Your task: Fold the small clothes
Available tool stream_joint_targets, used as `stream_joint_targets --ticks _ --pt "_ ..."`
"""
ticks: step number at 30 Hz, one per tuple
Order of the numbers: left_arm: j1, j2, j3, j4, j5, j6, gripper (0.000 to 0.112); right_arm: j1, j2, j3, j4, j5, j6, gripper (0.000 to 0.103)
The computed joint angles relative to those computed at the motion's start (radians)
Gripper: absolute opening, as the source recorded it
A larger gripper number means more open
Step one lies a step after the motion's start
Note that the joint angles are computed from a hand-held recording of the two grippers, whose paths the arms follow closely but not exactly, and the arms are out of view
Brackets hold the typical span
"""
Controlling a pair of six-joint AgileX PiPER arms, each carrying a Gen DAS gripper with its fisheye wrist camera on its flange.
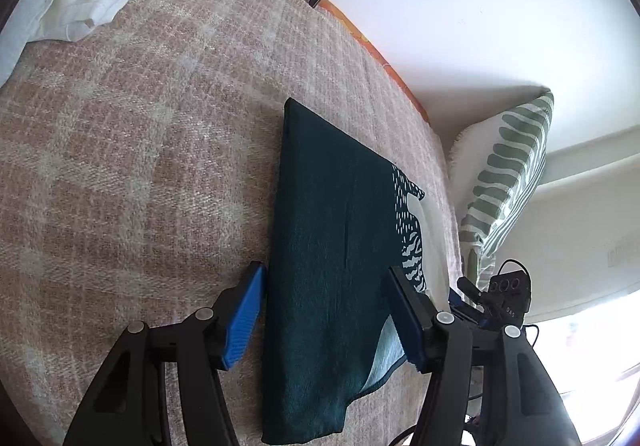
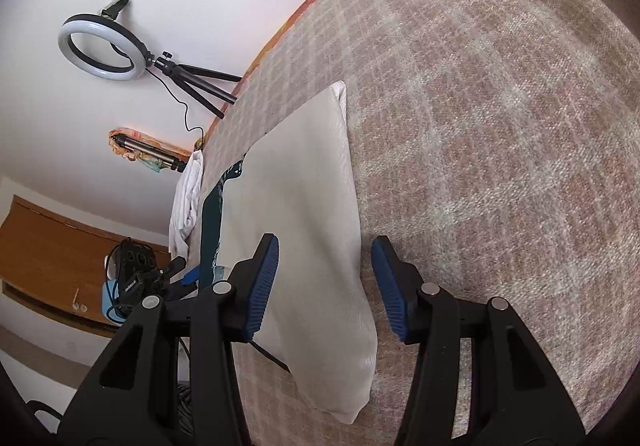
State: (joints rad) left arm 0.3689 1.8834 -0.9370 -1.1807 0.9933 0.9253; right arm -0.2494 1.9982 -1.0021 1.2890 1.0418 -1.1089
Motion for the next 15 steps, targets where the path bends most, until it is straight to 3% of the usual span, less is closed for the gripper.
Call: stream_joint_targets --ticks 5,10,11,13,15 --pt "-0.020 0.066 -0.066 -0.030 0.038 -0.014 0.058 0.032 0.056 -0.030 0.047 0.051 -0.023 0.048" --pt "-0.085 0.057 -0.067 -0.073 -0.035 -0.018 0.057 0.066 0.087 -0.055 0.089 0.048 -0.008 0.035" --pt "-0.098 0.052 -0.068 -0.072 -0.050 -0.025 0.054 0.082 0.094 -0.067 0.098 0.044 0.009 0.034" --pt "-0.124 0.059 -0.082 -0.050 -0.067 -0.067 0.033 0.103 0.093 -0.085 0.093 0.024 0.030 0.031" --pt "-0.141 0.063 -0.071 -0.066 -0.085 -0.076 0.021 0.121 0.083 -0.092 0.090 0.001 0.050 0.030"
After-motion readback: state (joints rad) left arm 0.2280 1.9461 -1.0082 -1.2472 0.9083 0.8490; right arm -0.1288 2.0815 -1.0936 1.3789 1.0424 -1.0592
